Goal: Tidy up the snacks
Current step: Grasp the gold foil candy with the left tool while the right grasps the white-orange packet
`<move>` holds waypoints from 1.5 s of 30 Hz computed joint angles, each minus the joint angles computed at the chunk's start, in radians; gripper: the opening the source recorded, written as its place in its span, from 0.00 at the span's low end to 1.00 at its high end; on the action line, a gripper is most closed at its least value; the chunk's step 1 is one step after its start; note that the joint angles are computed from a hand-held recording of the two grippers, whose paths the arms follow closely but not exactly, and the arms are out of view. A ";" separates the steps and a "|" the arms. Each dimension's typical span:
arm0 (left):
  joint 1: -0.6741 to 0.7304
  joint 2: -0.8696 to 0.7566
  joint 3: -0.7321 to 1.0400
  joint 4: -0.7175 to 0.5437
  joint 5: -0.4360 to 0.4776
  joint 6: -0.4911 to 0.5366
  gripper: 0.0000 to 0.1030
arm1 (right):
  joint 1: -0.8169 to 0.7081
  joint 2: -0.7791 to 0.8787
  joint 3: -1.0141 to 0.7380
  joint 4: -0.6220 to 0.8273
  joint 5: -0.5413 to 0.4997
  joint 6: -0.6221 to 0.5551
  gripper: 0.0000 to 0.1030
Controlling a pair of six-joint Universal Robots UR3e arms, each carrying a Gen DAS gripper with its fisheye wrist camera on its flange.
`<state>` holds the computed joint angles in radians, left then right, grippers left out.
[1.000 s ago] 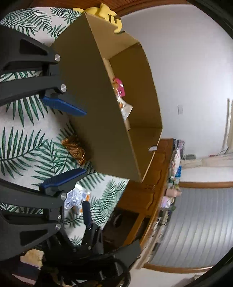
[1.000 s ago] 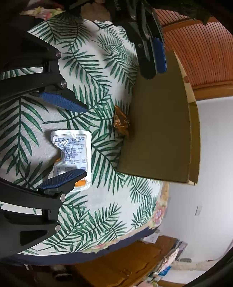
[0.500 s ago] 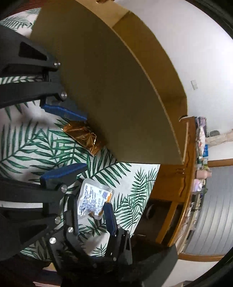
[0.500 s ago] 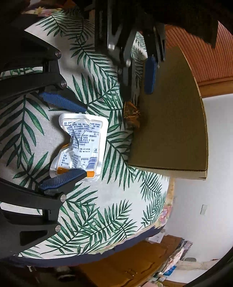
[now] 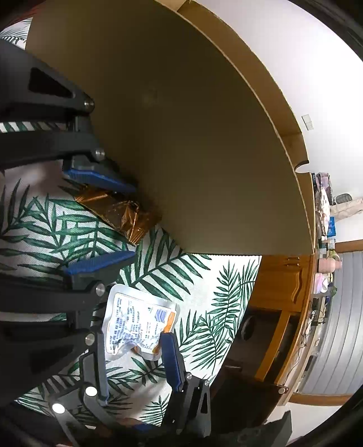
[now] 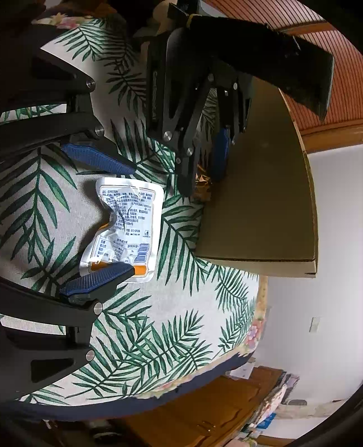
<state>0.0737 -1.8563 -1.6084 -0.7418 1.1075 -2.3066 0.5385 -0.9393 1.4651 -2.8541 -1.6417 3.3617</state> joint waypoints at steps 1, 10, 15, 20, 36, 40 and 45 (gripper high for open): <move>-0.001 -0.001 -0.001 0.003 0.004 0.003 0.43 | 0.004 -0.001 0.002 -0.001 -0.004 0.002 0.66; 0.012 0.022 -0.003 -0.040 0.012 0.024 0.22 | -0.008 -0.101 0.152 -0.075 -0.019 0.105 0.66; 0.025 0.071 -0.042 -0.071 0.013 0.068 0.21 | -0.007 -0.141 0.204 -0.085 -0.018 0.149 0.66; 0.023 0.080 -0.035 -0.101 0.019 0.060 0.23 | 0.004 -0.144 0.213 -0.086 0.007 0.181 0.66; 0.074 0.131 -0.095 -0.103 -0.015 0.083 0.14 | -0.040 -0.026 0.014 0.028 0.066 0.242 0.66; 0.083 0.124 -0.083 -0.120 -0.025 0.074 0.16 | -0.041 0.027 -0.103 0.132 0.037 0.223 0.66; 0.083 0.103 -0.065 -0.115 -0.027 0.058 0.21 | -0.012 0.076 -0.211 0.232 -0.031 0.168 0.63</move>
<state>0.1563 -1.7532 -1.6738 -0.8569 1.0801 -2.2483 0.5261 -0.8632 1.2540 -2.6218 -1.6729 3.5296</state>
